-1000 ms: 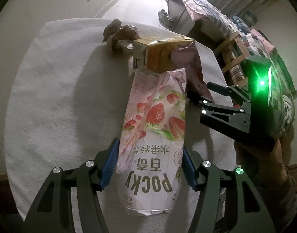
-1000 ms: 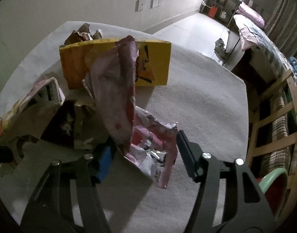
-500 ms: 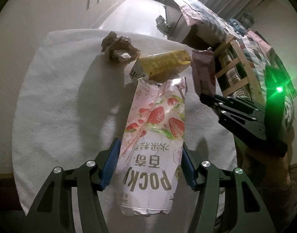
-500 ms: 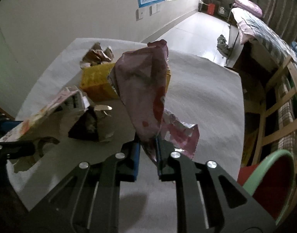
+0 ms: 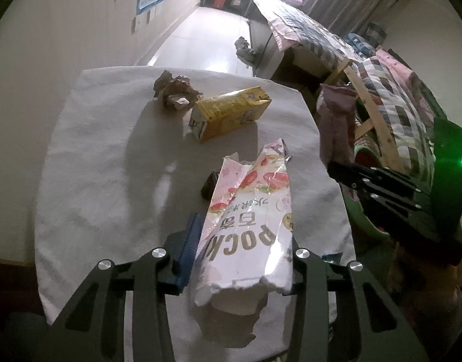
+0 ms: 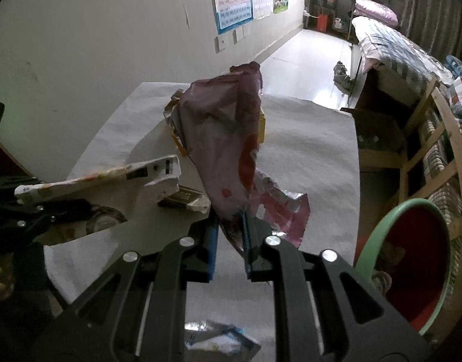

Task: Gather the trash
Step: 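Carry pink wrapper and Pocky bag over the green bucket and open both tools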

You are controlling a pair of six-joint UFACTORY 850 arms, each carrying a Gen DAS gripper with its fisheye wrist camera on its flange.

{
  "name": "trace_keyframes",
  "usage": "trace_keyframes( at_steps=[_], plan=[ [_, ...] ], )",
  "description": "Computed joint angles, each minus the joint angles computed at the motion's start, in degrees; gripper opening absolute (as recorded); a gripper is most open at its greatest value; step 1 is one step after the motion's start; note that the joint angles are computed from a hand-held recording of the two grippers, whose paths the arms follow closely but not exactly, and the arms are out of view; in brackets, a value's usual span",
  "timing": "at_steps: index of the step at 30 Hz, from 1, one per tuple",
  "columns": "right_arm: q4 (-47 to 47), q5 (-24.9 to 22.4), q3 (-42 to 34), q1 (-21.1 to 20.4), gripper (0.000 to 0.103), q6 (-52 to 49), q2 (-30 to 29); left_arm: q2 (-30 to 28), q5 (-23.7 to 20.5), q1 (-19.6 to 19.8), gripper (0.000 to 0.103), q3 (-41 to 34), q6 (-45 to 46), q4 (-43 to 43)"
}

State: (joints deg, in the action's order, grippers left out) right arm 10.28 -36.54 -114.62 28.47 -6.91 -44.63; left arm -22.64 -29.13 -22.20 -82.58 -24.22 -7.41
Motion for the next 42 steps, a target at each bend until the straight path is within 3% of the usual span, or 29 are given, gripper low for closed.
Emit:
trace_keyframes(
  at_steps=[6, 23, 42],
  plan=[
    [1.45, 1.92, 4.46, -0.09, 0.014, -0.75, 4.15, 2.02, 0.41, -1.26, 0.031, 0.95, -2.82, 2.58],
    [2.55, 6.92, 13.7, -2.36, 0.014, 0.2, 12.33, 1.03, -1.17, -5.28, 0.03, -5.16, -4.73, 8.32],
    [2.65, 9.41, 20.62, -9.27, 0.014, 4.47, 17.0, -12.63, -6.89, -9.03, 0.03, -25.97, 1.62, 5.24]
  ],
)
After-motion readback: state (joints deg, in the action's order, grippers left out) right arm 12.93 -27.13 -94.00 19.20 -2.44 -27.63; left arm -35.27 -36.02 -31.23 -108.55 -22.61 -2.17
